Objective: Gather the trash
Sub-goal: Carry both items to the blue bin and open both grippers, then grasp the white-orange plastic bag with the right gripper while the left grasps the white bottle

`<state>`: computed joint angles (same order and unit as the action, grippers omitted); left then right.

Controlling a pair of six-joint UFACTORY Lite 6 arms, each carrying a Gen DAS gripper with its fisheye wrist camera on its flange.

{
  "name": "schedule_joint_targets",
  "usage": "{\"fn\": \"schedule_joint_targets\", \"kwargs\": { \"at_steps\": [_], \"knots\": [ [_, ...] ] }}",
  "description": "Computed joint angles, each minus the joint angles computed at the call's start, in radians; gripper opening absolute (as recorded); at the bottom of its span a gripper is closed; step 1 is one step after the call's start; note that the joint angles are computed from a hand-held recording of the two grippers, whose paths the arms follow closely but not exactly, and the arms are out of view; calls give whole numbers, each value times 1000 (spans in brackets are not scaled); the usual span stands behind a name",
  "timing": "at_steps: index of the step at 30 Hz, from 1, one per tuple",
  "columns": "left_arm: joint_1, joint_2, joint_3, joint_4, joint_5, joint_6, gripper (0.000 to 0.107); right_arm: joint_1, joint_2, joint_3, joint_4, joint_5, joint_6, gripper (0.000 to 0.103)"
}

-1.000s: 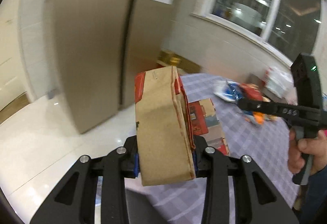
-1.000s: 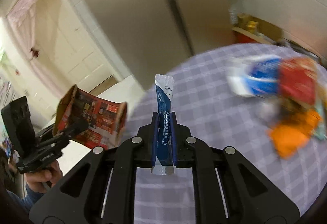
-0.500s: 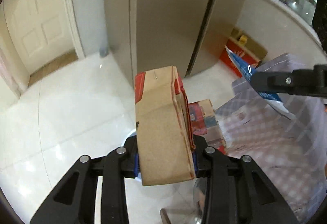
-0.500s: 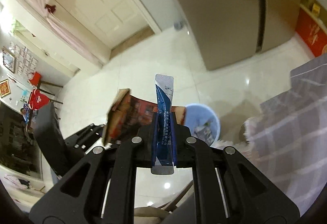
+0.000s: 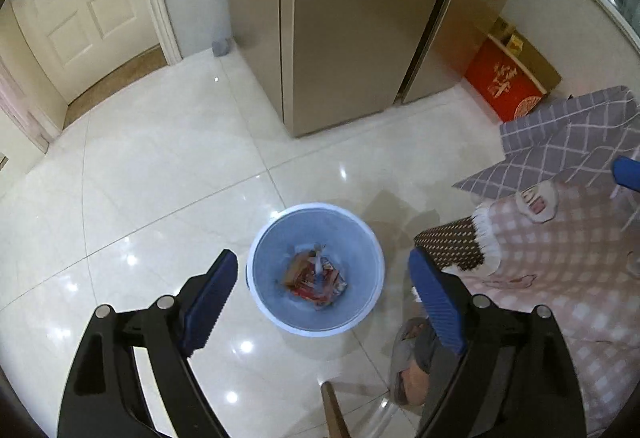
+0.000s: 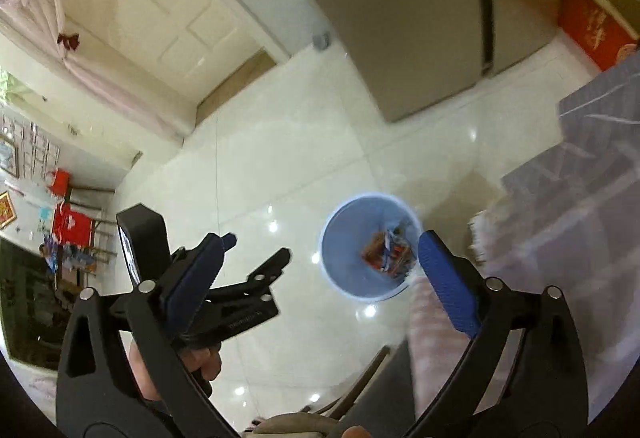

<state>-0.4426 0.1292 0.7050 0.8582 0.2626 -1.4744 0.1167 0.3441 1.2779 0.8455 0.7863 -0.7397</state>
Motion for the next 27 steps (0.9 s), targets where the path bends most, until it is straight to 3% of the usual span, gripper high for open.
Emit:
{"fn": "schedule_joint_targets", "kwargs": {
  "at_steps": [3,6,14,20,27],
  "knots": [
    [-70,-17,58,-1,89,-43,88,-121,-52,-31,146,165,-166,96],
    [-173,-20,151,42,196,-133,88,-208,-209,-110,111,186,-200,97],
    [-388,54,447,115,391,-232,88,-678,-359,-119,164,521,-374,97],
    [-506,233,790,104,483,-122,88,-1031,-281,-4,139,597,-464,97],
    [-606,579,1346,-24,542,131,88,-1305,-16,278,113,561,-478,97]
  ]
}}
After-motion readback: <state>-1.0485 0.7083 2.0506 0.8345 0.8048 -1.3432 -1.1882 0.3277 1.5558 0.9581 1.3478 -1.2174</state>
